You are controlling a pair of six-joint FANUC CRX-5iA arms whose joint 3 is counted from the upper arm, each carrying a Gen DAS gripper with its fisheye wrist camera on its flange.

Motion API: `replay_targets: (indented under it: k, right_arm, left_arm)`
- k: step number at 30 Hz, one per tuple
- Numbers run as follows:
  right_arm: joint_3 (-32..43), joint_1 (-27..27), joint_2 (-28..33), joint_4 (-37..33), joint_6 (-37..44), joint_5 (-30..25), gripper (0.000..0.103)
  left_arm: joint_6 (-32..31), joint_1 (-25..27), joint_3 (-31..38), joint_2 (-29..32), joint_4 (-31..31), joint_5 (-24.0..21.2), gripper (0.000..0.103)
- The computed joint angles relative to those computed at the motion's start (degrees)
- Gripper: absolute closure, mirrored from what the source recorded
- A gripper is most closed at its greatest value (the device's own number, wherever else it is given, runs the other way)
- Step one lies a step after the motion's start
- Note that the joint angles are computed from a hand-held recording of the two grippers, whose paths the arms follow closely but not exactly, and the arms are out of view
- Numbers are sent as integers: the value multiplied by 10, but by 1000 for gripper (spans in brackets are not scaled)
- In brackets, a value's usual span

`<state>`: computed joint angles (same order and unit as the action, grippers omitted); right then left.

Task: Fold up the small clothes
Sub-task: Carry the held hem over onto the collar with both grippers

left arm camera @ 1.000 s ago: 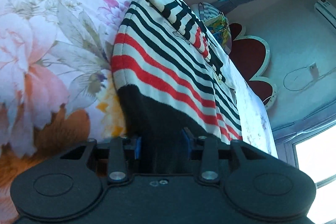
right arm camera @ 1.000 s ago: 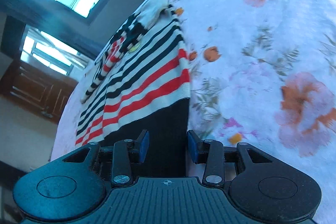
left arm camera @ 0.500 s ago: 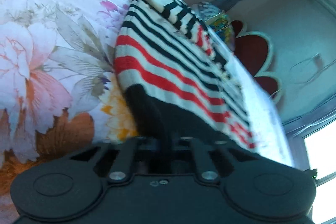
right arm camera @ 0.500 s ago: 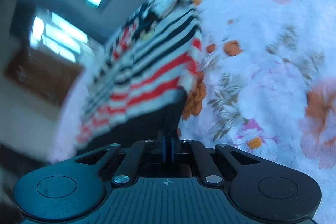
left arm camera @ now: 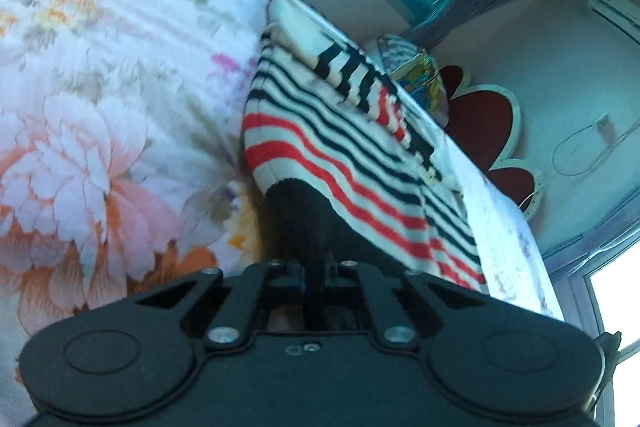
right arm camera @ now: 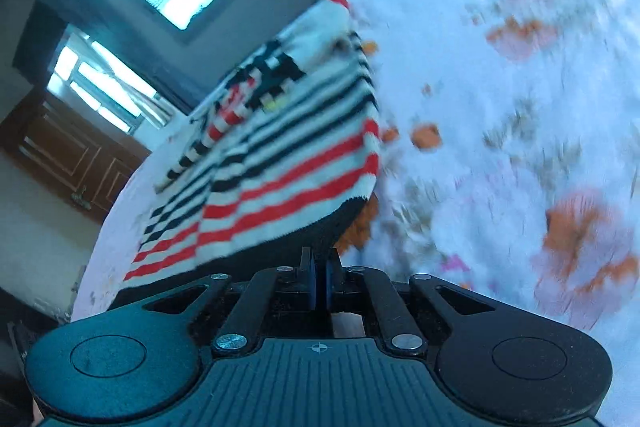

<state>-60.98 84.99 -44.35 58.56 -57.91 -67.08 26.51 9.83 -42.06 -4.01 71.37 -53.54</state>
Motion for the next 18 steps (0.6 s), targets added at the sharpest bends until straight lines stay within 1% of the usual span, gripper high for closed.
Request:
replay_targets:
  k: [2,4,5,7,8,11,14,16,18]
  right_arm:
    - [21,7,-8,-16,39,-25,99]
    - [38,11,-16,-6,72,-41,99]
    - [44,8,-17,0,88,-42,99]
    - [66,-37,-8,-2,140,-13,99]
    - [76,-66,-2,-4,162,9,99]
    - [115,-179,28,-19,243,90,99]
    - [156,-300,64,-40,320,180,99]
    - [172,-394,92,-51,359,264,99]
    - [192,-489,136,-64,385,352,99]
  left_arm:
    - [15,5,9,-5,-3,-13,98]
    - [24,11,28,-12,-17,-29,98]
    - [29,2,39,-12,-20,-25,98]
    - [44,-8,65,-1,-21,-19,98]
    - [51,-16,78,9,-8,-14,98]
    - [79,-44,119,43,32,4,98]
    - [87,-78,173,79,53,38,98]
    - [89,-102,215,109,60,68,98]
    - [78,-127,250,141,88,106,98]
